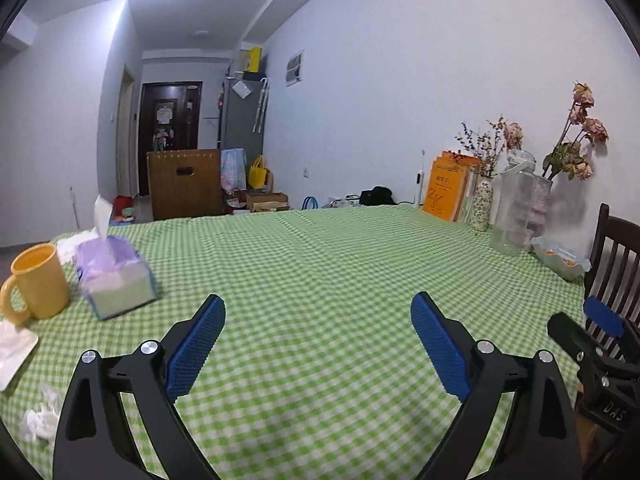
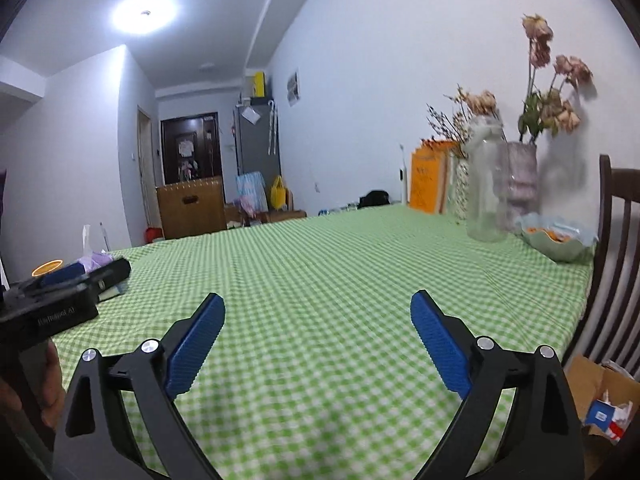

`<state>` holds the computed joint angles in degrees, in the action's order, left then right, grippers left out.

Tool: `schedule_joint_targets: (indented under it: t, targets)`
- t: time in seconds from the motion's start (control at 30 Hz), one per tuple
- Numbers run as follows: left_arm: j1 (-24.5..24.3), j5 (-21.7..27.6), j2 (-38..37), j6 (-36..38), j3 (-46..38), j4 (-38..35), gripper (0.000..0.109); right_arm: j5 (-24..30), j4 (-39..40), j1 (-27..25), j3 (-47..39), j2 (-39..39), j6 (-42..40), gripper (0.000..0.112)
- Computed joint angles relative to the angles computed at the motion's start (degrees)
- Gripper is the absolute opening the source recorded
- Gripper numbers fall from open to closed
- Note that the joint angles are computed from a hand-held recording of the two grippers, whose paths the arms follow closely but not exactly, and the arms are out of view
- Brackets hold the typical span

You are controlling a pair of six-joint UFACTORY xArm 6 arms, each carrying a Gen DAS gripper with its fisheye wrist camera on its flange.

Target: Collect trash

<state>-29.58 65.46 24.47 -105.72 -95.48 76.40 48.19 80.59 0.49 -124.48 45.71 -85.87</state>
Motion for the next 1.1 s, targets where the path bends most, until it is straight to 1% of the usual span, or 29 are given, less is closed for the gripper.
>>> schedule_joint_targets:
  t: [0.03,0.07,0.13,0.23,0.3,0.37,0.43,0.5,0.57,0.63,0.7,0.8,0.87,0.93,1.03,1.1]
  targets:
    - [0.0,0.5,0.1,0.2,0.2,0.1,0.091,-1.5,2.6,0.6,2.4,-1.5,-2.6,0.090]
    - [0.0,1.6,0.5,0.3,0.0,0.1,0.091,-1.7,5.1,0.8,4.1,-2.6,-5.1,0.091]
    - [0.3,1.3,0.5,0.4,0.5,-0.4,0.091,-1.6,6.7,1.3,5.7,-3.8,-7.5,0.094]
    - [0.4,1.1,-0.1,-1.1,1.6,-0.1,0.091,-3.8,3.2,2.5,5.6,-3.9,-5.7,0.094]
    - [0.3,1.0,-0.6,-2.0,2.4,0.7,0.094,-3.1,1.5,2.6,5.0,-3.3,-2.8,0.094]
    - [0.3,0.7,-0.8,-2.2,2.8,1.1,0.094,-2.3,0.9,2.7,5.1,-3.2,-1.7,0.094]
    - [-0.1,1.3,-0.6,-2.2,2.5,1.5,0.095,-3.6,0.6,3.3,6.0,-3.6,-2.2,0.094]
    - [-0.5,2.1,0.0,-1.3,1.9,2.2,0.095,-4.9,1.8,3.6,7.2,-4.3,-3.7,0.094]
    - [-0.7,1.8,0.6,0.1,1.0,2.7,0.095,-5.8,3.3,3.9,8.5,-4.8,-5.8,0.094]
    - [-0.9,2.1,1.0,0.8,0.4,2.3,0.095,-5.8,3.6,3.9,8.9,-4.9,-5.9,0.094]
    - [-0.9,2.2,1.0,0.9,0.4,2.4,0.095,-4.5,4.2,3.2,8.2,-4.3,-4.3,0.094]
    - [-1.3,3.7,1.3,0.8,0.0,2.0,0.095,-3.3,4.1,2.4,6.9,-3.3,-1.2,0.094]
    - [-1.4,4.6,1.4,0.6,-0.2,1.7,0.095,-3.2,3.9,2.1,6.1,-2.8,0.2,0.094]
    - [-1.5,5.2,1.4,0.5,-0.3,1.6,0.095,-4.5,4.5,2.3,6.5,-3.0,-1.1,0.094]
    - [-1.4,5.0,1.1,0.3,0.1,1.2,0.095,-7.9,5.3,3.0,6.7,-3.2,-4.1,0.094]
    - [-1.3,5.3,0.9,0.1,0.2,0.9,0.095,-8.4,4.6,3.1,5.9,-2.6,-4.2,0.094]
